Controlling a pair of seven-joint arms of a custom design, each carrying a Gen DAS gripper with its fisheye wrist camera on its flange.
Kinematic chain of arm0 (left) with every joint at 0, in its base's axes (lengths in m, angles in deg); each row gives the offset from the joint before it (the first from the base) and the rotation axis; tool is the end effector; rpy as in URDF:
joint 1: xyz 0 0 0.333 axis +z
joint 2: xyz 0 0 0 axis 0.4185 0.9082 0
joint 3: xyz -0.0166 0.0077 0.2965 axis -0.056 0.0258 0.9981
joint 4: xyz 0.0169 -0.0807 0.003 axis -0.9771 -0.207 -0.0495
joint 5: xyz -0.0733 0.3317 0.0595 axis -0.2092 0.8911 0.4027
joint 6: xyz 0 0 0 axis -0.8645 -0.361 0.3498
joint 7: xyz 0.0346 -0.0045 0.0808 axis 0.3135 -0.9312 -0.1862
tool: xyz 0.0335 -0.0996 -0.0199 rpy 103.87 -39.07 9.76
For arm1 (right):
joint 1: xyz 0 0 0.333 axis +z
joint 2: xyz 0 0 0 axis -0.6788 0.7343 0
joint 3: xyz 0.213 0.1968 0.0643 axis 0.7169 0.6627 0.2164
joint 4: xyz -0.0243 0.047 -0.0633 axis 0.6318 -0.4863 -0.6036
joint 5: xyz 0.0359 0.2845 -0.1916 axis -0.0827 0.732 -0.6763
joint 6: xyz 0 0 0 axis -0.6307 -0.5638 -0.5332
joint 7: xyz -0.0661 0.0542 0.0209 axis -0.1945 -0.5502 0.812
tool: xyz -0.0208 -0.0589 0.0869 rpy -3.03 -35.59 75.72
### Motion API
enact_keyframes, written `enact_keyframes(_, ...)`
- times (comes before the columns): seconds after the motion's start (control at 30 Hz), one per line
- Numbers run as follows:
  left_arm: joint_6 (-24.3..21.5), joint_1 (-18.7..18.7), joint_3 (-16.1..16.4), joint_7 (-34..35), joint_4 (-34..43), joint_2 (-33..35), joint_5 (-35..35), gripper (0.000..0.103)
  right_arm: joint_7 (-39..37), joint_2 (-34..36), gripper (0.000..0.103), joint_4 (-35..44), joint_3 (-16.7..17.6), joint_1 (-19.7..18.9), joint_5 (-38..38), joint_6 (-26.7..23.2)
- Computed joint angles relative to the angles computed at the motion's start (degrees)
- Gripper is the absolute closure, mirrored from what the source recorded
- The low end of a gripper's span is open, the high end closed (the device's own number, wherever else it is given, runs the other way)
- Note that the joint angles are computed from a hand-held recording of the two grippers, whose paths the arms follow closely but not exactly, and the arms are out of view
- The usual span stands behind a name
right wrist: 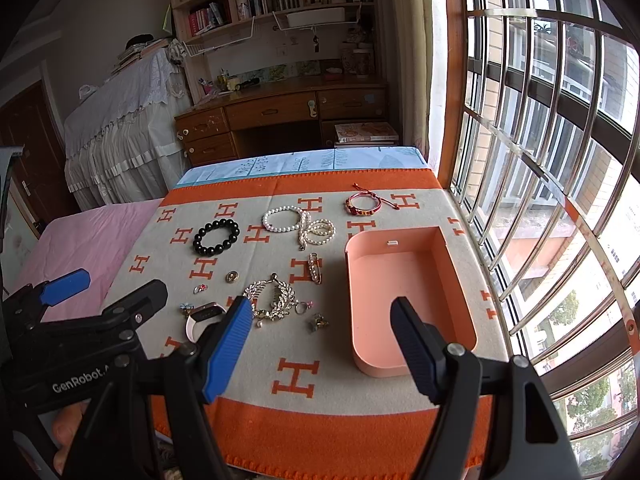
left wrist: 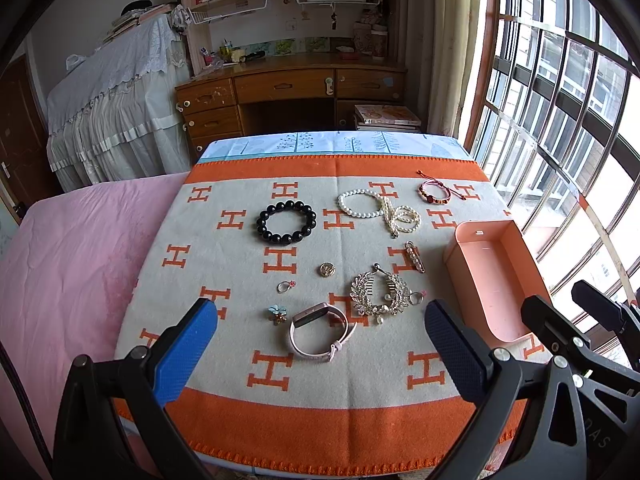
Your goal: Organize jewelry
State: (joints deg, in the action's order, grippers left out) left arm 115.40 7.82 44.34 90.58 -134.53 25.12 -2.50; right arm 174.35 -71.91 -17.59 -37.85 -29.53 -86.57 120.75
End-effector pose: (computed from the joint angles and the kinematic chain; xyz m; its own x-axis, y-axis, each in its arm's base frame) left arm 0.6058 -0.2564 0.6218 -0.0642 -0.9977 -0.0216 -0.7442 0.0622 -0.6651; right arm 0.5747 0.1387 0.6472 -0.0268 -0.9899 -0.1393 -0.7123 0.1167 -0.6921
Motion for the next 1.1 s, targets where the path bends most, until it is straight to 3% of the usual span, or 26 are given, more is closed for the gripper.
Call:
enact_keyframes(0.77,0.6,-0.2,-0.1,-0.8,-2.1,-1.3,0.4,0.001,0.2,0.1,0.031,0.1,0.0,0.2,-0.3,-0.2)
enact_keyframes(1.1,-0.4,-0.2,0.1,0.0,0.6,0.3,0.0,0.001,0.3,0.1,0.031,0.1,0.0,0.2,-0.4,-0.1)
